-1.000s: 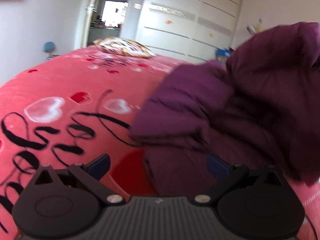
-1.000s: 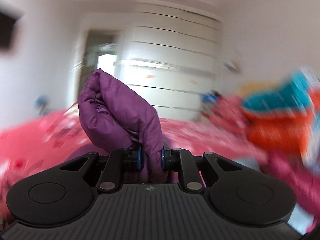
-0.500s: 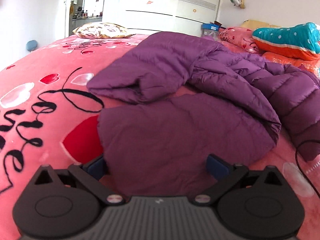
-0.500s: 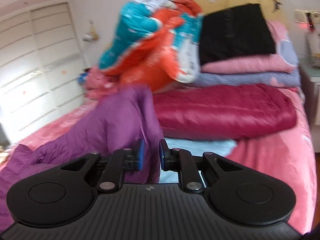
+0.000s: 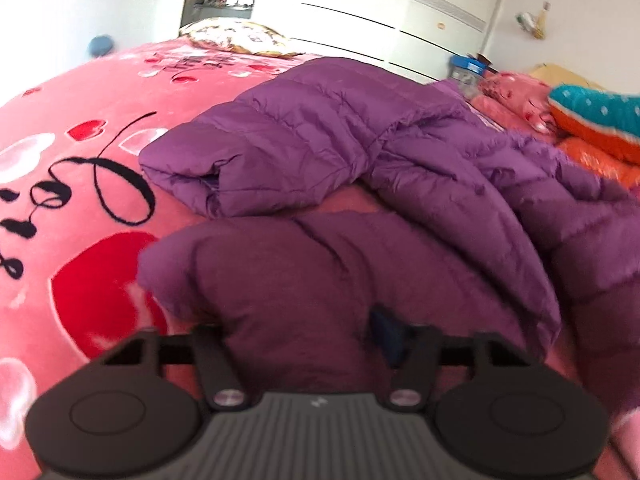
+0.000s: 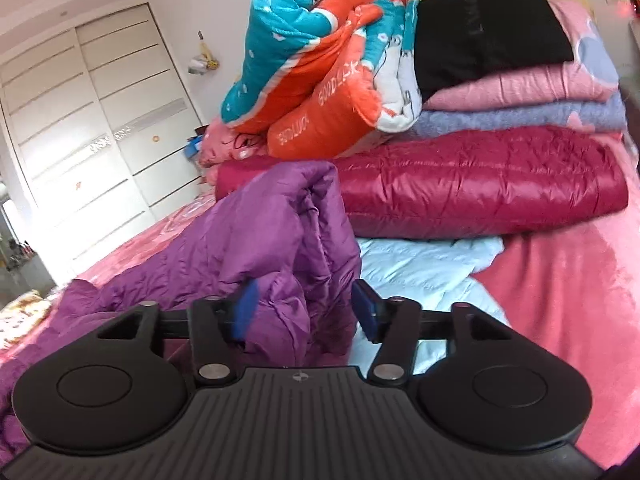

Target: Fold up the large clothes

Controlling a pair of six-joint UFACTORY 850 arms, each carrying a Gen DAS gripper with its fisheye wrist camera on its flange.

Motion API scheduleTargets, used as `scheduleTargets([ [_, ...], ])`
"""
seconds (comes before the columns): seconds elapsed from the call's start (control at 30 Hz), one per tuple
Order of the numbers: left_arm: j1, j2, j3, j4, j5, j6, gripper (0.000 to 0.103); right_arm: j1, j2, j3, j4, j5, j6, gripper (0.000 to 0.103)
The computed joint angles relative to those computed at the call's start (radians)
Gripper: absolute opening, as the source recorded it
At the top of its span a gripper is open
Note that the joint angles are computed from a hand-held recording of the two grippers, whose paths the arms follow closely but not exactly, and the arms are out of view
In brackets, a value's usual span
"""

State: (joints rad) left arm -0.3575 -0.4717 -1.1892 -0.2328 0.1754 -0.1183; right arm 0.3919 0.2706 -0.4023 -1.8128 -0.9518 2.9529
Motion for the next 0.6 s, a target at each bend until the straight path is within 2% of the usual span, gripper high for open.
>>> scheduleTargets([
  [0.07,-0.003,-0.001,-0.01,0.015,-0.009,-0.021,0.029,-0.009,0.021,0.012,-0.014,0.034,0.036,0.086],
  [0.1,-0.005,0.001,-0.012,0.004,-0.01,-0.004,0.026,-0.009,0.033,0.019,-0.006,0.049,0.045,0.097],
  [0.13,-0.009,0.005,-0.012,-0.035,-0.01,0.041,0.02,-0.005,0.044,0.026,0.002,0.06,0.053,0.099],
  [0.23,-0.013,0.037,0.013,-0.033,0.01,0.031,0.013,0.013,0.072,0.04,0.027,0.076,0.02,0.099],
  [0.43,-0.002,0.148,0.087,-0.05,0.044,0.047,0.011,0.083,0.109,0.053,0.08,0.069,-0.119,0.1],
  [0.6,0.049,0.27,0.163,-0.116,0.064,0.113,0.011,0.166,0.154,0.072,0.118,0.054,-0.211,0.1],
])
